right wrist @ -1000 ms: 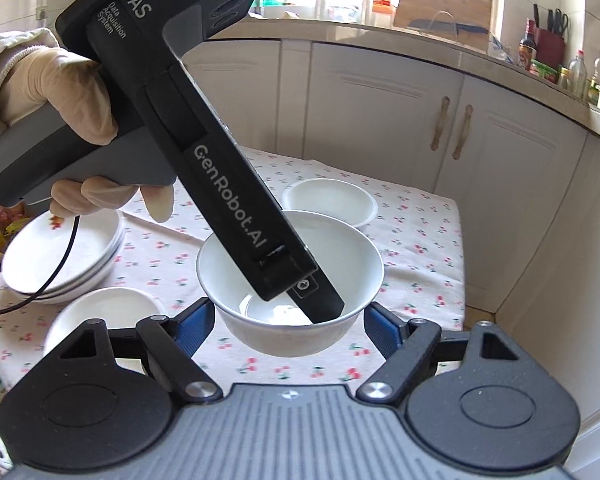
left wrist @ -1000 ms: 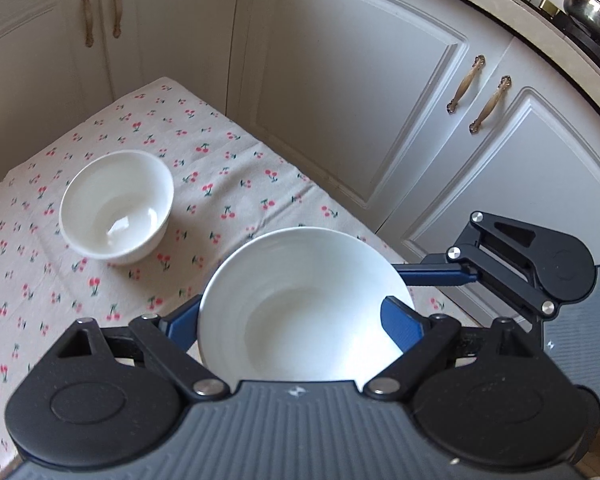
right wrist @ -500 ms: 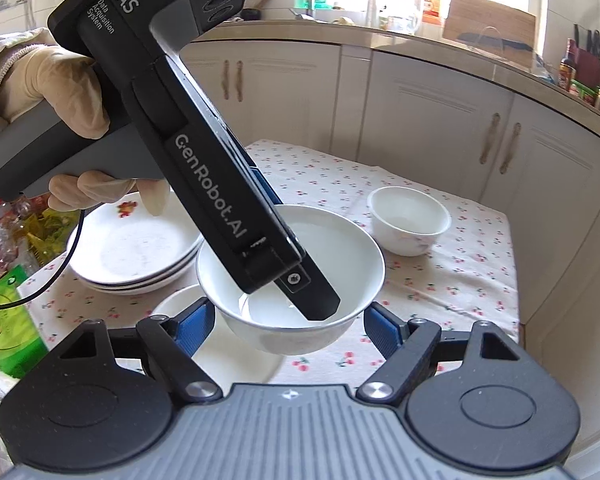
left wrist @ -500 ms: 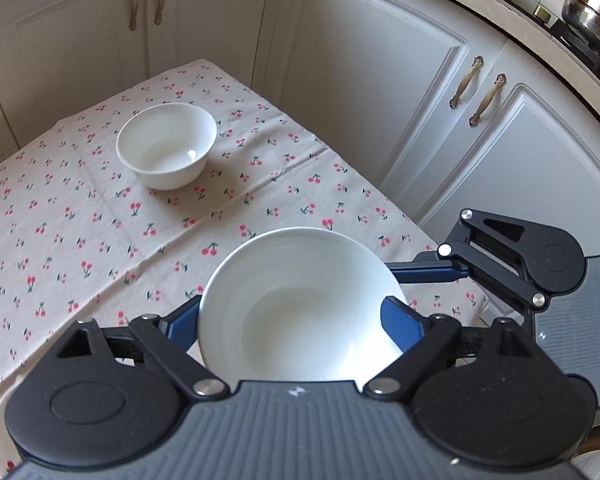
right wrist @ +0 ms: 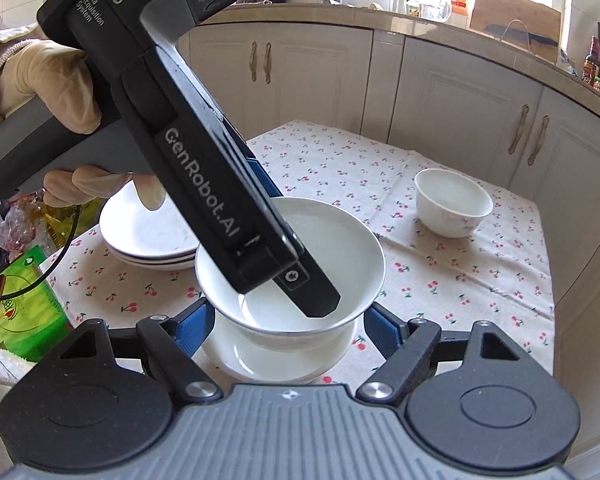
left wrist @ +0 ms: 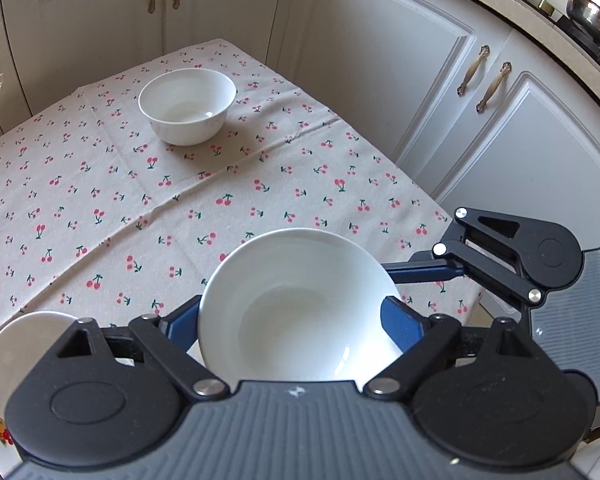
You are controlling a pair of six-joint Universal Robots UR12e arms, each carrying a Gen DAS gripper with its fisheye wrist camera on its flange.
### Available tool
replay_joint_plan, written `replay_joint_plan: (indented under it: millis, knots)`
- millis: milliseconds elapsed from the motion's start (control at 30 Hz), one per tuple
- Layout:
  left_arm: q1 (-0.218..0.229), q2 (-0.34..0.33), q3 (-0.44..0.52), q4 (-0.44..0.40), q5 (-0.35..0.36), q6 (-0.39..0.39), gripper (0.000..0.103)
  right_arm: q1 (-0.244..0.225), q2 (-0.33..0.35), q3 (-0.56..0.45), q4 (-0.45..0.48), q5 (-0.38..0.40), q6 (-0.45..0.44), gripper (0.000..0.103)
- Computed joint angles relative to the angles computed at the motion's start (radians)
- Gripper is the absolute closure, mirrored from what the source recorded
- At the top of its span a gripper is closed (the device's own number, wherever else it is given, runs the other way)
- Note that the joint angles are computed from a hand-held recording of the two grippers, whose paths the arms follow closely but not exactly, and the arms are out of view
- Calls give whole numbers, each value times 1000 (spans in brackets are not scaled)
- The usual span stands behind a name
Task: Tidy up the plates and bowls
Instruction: 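Carry the bowl with the left tool and lower it into the other bowl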
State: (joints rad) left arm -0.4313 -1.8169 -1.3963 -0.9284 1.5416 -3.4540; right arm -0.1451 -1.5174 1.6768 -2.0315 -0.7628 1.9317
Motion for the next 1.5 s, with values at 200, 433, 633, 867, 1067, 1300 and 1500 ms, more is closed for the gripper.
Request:
replay_joint_plan:
  millis: [200, 433, 633, 867, 1067, 1300, 1500]
  knots:
    - [1, 4, -19, 12, -12, 1, 12, 5, -2, 7, 11, -22, -3, 18]
    - [0, -3, -17, 4, -18, 14, 12, 9, 1, 7, 20, -44, 5, 18]
    - [0, -7, -13, -6, -14, 20, 12, 11, 5, 3, 32, -48, 7, 18]
    - [0, -6, -17, -6, -16, 22, 12, 13, 4, 1, 38, -57, 4, 18]
    - [0, -6, -19, -4, -17, 31, 12, 15, 4, 1, 34, -65, 5, 18]
    - [1, -4, -25, 3, -5, 32, 11, 14, 6, 1, 36, -63, -5, 17]
    - [4, 10, -46, 47, -9, 29, 10, 4, 1, 2, 48, -34, -8, 11]
